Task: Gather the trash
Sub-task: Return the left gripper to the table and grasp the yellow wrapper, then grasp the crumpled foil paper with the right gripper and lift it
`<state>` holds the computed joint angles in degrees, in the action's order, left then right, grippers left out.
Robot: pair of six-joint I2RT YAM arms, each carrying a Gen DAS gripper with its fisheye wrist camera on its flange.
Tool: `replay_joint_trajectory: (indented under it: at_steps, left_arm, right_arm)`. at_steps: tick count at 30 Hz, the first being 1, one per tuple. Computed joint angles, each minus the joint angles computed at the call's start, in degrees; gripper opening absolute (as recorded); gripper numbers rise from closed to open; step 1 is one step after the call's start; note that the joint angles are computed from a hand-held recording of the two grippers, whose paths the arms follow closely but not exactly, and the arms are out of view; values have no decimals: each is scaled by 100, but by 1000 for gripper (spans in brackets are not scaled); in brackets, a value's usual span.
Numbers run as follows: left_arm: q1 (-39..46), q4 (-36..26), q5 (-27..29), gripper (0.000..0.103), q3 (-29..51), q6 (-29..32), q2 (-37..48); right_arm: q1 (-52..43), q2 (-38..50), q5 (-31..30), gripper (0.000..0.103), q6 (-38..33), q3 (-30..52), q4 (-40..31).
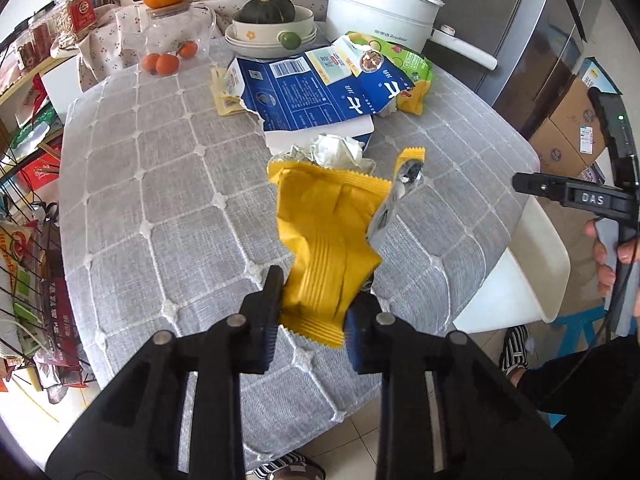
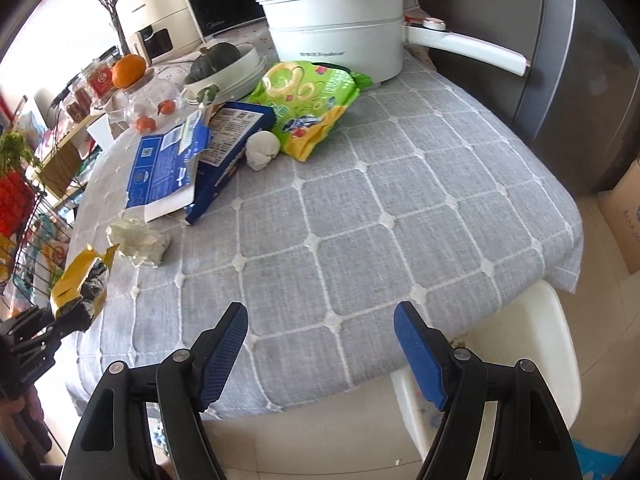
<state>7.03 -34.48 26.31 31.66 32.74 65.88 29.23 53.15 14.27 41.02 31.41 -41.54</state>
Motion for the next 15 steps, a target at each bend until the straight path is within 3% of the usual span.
replay_joint_trajectory:
  at_steps: [5,15]
  left_arm:
    - [835,-292,416,29,197,464,42]
    - [1458,207,390,29,281,188,143]
  right_arm:
    - [643,1284,-33,77,386,290,1132]
    - [1243,3327,-182,77,266,1014,3023]
